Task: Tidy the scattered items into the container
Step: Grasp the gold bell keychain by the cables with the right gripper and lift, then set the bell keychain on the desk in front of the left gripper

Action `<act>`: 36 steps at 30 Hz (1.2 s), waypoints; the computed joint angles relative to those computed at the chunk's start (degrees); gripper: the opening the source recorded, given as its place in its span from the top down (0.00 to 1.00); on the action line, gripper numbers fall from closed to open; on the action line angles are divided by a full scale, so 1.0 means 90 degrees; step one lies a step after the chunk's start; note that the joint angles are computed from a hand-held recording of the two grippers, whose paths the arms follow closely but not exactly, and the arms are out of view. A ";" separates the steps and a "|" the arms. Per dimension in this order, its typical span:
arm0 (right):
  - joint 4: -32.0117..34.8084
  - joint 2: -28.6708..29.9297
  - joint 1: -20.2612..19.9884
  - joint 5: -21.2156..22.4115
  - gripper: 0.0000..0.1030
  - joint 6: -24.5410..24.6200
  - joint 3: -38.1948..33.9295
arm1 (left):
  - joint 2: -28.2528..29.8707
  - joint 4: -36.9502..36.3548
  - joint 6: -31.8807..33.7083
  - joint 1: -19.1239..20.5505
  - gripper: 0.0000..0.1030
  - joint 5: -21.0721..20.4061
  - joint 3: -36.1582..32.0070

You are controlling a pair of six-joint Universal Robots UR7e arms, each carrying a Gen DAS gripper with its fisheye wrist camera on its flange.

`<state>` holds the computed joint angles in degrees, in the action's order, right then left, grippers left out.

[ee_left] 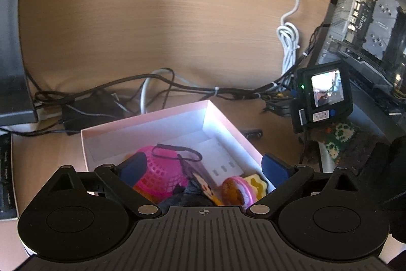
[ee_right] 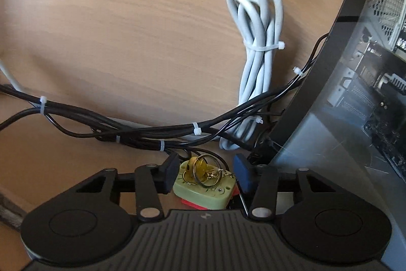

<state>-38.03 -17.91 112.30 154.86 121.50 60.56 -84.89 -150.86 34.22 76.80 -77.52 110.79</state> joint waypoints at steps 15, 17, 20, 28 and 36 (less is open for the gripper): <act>0.1105 -0.0358 0.0239 -0.0328 0.83 0.1298 0.0413 | -0.0555 -0.0116 -0.0091 -0.0080 0.03 0.0280 0.0549; 0.1214 -0.0548 0.0385 -0.0434 0.83 0.1554 0.0764 | -0.0716 -0.0162 -0.0077 -0.0096 0.03 0.0286 0.0725; 0.1530 -0.0752 0.0733 -0.0548 0.83 0.1994 0.1225 | -0.1062 -0.0164 -0.0034 -0.0116 0.03 0.0271 0.1068; 0.3714 -0.1547 0.1705 -0.1360 0.83 0.3559 0.2381 | -0.2062 0.0142 0.0034 -0.0098 0.02 0.0468 0.2006; 0.5117 -0.1182 0.2205 -0.2810 0.83 0.4250 0.1935 | -0.2921 0.0522 -0.0182 0.0044 0.02 0.0790 0.2461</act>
